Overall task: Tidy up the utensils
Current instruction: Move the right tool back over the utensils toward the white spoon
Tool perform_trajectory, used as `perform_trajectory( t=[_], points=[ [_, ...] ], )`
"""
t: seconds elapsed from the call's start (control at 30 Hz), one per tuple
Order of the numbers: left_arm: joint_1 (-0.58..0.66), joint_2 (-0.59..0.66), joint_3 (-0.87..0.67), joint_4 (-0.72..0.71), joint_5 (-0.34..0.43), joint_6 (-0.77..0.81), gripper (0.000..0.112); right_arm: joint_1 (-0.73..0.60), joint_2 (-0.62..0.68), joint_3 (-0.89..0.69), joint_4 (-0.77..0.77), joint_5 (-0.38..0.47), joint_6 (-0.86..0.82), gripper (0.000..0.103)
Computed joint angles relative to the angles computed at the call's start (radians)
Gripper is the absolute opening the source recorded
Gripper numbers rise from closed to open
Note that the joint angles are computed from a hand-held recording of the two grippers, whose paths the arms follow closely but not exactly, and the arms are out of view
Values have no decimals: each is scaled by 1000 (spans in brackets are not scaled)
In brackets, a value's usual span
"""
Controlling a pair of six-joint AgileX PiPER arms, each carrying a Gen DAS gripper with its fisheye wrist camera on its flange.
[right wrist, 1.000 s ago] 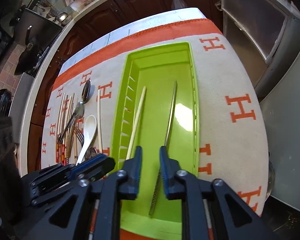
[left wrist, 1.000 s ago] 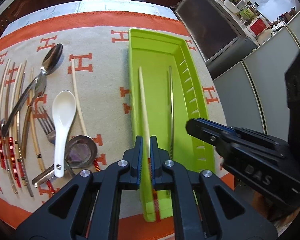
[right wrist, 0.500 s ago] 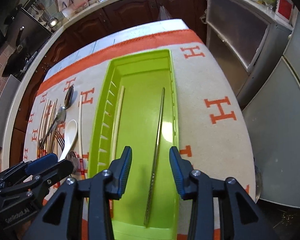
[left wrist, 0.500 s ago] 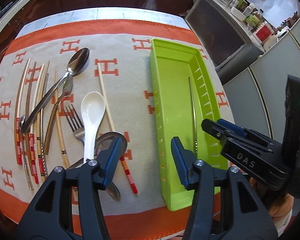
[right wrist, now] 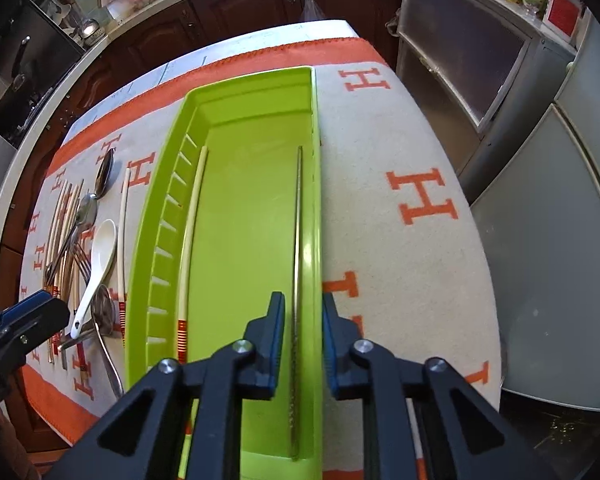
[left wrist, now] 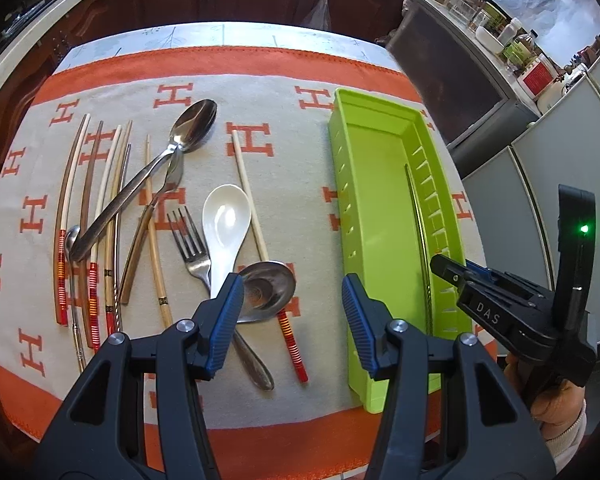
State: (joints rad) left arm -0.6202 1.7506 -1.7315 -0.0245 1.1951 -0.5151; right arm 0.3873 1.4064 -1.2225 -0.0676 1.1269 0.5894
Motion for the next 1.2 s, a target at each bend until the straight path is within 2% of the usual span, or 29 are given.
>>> perform_trajectory(
  t=[0.03, 0.1, 0.37, 0.5, 0.63, 0.77, 0.97, 1.2],
  points=[
    [7, -4, 8, -6, 0, 1, 48, 1, -1, 1, 3, -1, -2, 8],
    [14, -13, 26, -7, -5, -6, 48, -2, -3, 3, 28, -7, -21, 5],
    [54, -74, 99, 5, -24, -7, 48, 61, 17, -25, -20, 16, 29, 5],
    [91, -125, 142, 26, -31, -3, 48, 51, 18, -48, -1, 44, 52, 10],
    [141, -226, 227, 77, -95, 0, 48, 77, -13, -69, -43, 59, 122, 23],
    [197, -293, 267, 97, -99, 40, 48, 128, -29, -123, -84, 87, 168, 24],
    [322, -336, 297, -28, -57, 180, 48, 176, 15, -233, 27, 59, 110, 24],
    [331, -379, 379, 23, -62, 194, 48, 224, 165, -356, 159, 20, 56, 24]
  ],
)
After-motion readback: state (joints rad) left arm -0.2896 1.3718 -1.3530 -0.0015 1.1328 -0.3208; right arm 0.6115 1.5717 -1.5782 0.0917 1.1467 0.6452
